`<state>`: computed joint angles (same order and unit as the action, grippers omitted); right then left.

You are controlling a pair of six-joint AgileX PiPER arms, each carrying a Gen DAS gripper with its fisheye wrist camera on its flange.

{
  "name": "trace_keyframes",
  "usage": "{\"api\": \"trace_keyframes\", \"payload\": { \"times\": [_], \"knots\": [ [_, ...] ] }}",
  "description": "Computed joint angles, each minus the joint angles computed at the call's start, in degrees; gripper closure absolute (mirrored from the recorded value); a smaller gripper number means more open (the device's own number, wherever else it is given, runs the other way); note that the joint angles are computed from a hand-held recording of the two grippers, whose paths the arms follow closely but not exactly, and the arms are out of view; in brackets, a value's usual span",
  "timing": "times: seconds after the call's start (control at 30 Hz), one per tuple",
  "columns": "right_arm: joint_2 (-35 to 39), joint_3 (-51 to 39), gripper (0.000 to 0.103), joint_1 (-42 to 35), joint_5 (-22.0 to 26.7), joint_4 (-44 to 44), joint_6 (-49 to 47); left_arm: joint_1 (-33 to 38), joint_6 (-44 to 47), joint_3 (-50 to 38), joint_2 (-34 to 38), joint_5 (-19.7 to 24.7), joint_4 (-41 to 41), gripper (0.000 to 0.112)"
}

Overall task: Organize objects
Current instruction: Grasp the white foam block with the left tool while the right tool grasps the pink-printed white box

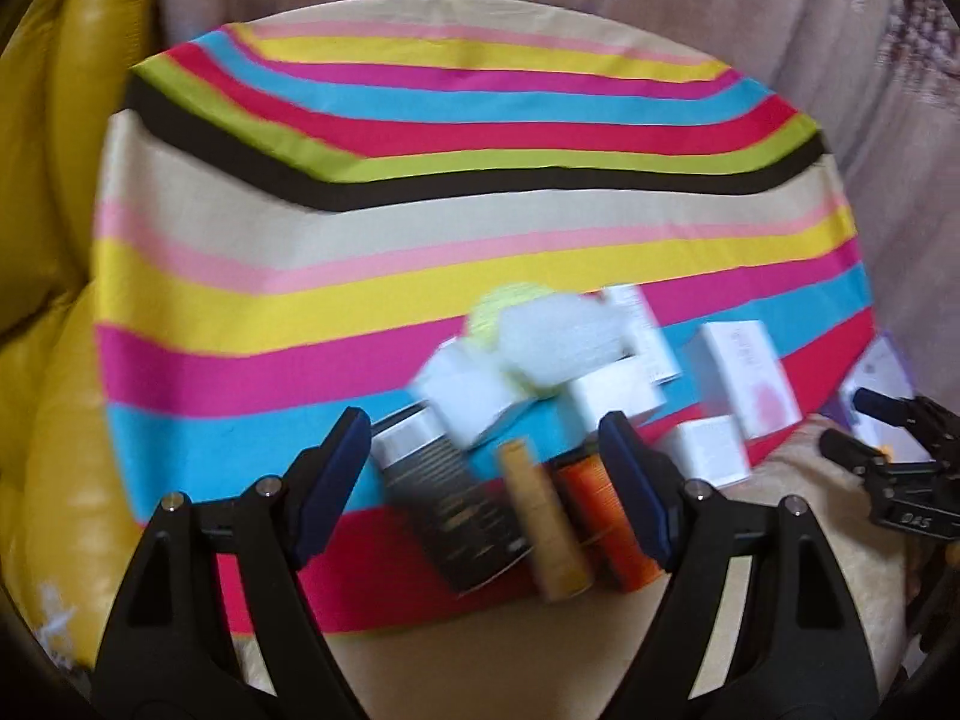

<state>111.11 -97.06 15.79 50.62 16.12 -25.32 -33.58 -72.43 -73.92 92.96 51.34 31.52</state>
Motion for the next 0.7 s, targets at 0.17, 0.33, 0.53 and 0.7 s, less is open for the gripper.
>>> {"api": "trace_keyframes", "payload": {
  "times": [0.17, 0.33, 0.53, 0.7],
  "knots": [
    [3.33, -7.54, 0.024, 0.32, 5.58, 0.78, 1.75, 2.78, 1.06, -4.71, 4.17, -4.36, -4.84, 0.032],
    [9.59, -18.49, 0.024, 0.51, 15.18, 2.95, 4.62, 3.57, -1.58, -14.07, 11.22, 1.63, -7.05, 0.032],
    [8.12, -17.35, 0.024, 2.56, 11.91, 0.03, 2.01, 3.87, -1.62, -22.89, 17.96, 8.53, -7.27, 0.032],
    [11.03, -22.11, 0.023, 2.99, 13.56, -0.74, 2.59, 4.4, 0.01, -27.81, 22.03, 12.89, -6.47, 0.032]
  ]
}}
